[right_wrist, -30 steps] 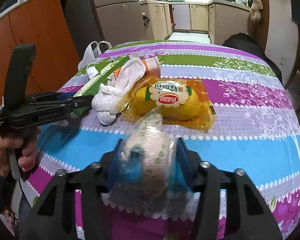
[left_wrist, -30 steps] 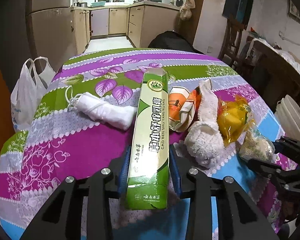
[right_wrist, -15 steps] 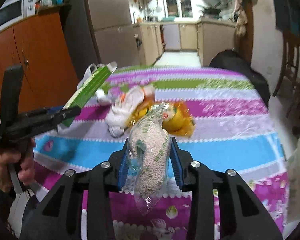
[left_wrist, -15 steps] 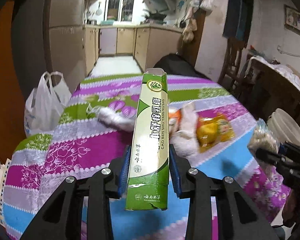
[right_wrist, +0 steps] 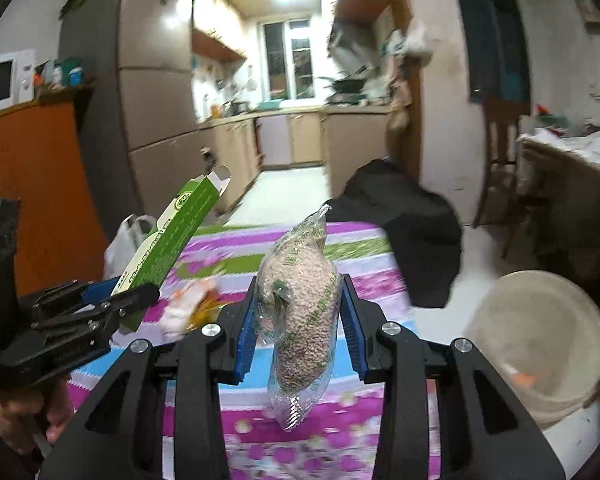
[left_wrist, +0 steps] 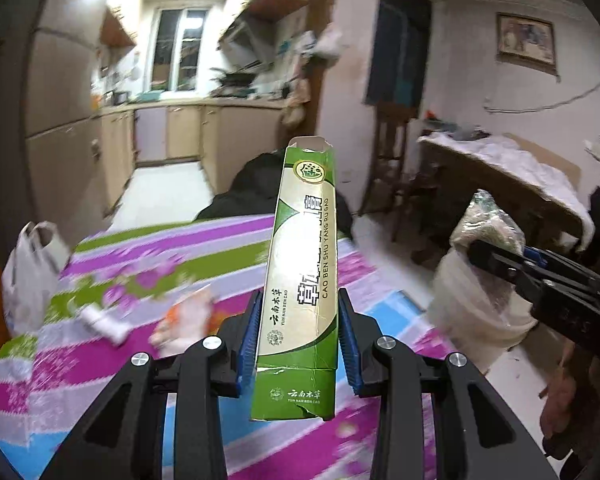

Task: Collect trash
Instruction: 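Carry the green box and grain bag over the basin and open both tools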

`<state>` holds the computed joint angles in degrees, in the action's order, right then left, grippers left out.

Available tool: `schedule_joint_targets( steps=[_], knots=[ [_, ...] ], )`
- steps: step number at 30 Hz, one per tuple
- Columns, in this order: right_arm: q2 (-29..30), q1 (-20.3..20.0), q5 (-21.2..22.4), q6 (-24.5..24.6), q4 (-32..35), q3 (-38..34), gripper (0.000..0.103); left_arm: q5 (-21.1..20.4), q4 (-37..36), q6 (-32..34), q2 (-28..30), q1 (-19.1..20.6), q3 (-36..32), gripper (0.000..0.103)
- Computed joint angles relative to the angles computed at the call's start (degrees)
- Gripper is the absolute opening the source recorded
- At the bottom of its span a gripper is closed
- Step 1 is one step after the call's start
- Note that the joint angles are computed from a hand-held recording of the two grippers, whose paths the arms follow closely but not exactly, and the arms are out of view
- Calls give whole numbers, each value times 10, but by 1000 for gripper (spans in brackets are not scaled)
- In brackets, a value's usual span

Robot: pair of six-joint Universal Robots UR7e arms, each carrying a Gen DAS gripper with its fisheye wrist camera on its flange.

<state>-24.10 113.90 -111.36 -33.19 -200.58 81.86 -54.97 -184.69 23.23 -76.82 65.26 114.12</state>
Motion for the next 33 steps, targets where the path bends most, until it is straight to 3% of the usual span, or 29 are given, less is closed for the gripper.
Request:
schedule_joint_targets(
  steps=[9, 17, 27, 33],
  knots=[
    [-63, -23, -56, -25, -60, 39, 36, -25, 41, -27, 82, -62, -60, 37],
    [-100, -57, -87, -26, -56, 43, 36, -45, 107, -46, 190, -97, -159, 37],
    [-126, -97, -108, 37, 67, 13, 36, -55, 232, -76, 318, -96, -310, 37],
    [-141, -117, -108, 76, 133, 6, 36, -60, 291, -87, 346, -81, -356, 37]
  ],
)
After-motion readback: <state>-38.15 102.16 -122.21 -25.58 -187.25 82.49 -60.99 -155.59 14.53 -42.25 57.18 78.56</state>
